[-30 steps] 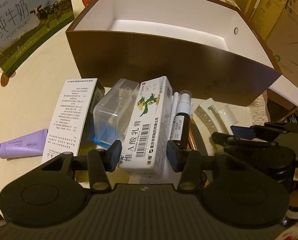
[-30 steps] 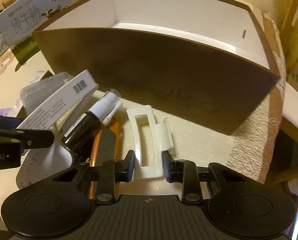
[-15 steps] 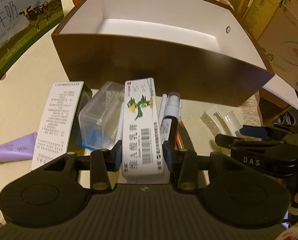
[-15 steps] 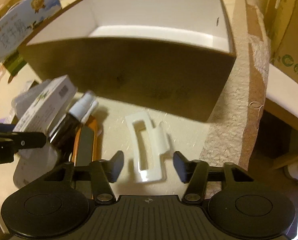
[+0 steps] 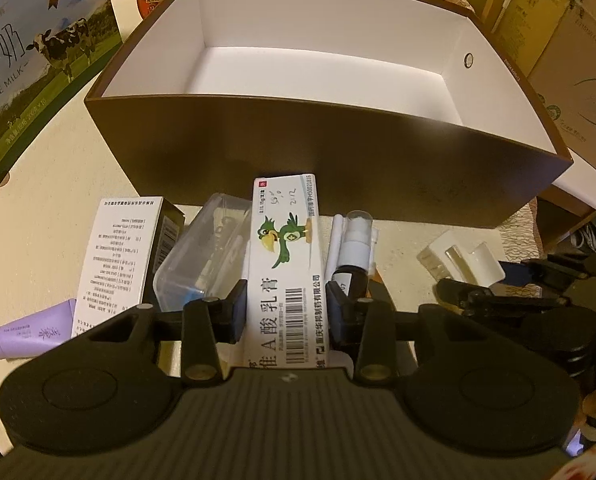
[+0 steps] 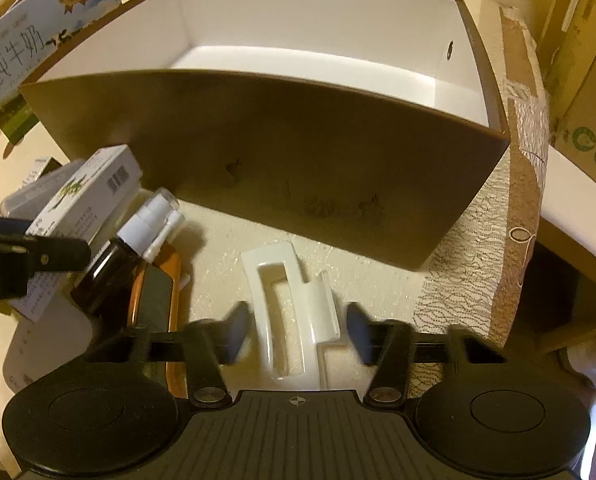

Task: Organize rigid objects
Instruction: 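Carry the medicine box and holder into the brown box while both tools open to release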

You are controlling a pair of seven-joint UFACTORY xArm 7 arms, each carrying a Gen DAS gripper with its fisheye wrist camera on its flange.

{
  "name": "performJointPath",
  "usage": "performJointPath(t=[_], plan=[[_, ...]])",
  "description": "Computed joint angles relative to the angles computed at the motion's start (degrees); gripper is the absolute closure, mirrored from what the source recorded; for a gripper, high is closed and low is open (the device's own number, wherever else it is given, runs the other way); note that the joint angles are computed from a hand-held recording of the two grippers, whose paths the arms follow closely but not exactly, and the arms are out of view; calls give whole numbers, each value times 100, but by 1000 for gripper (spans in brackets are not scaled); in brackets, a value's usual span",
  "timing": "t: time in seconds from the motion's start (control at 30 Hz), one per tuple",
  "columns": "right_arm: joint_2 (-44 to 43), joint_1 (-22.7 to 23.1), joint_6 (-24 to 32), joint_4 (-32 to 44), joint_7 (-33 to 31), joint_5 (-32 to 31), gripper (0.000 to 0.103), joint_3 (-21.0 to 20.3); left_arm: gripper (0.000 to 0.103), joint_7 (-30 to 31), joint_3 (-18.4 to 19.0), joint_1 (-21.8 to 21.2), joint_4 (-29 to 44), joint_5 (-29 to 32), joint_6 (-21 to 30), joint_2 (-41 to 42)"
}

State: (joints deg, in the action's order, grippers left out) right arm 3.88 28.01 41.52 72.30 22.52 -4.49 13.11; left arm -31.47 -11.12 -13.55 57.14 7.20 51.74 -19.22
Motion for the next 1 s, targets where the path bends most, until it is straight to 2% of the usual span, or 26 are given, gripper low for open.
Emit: performJointPath(t=[0.47, 0.73, 1.0], plan=[[-532, -103, 83, -137, 5, 307, 65, 25, 70, -341, -225, -16, -134, 292, 72, -466], [-591, -136, 343, 366, -86, 453, 65, 52, 70, -399, -355, 56, 229, 550, 223, -584], [-261, -155, 242, 1159, 41, 322, 65, 18, 70, -288, -338, 178, 825, 812, 2, -238]])
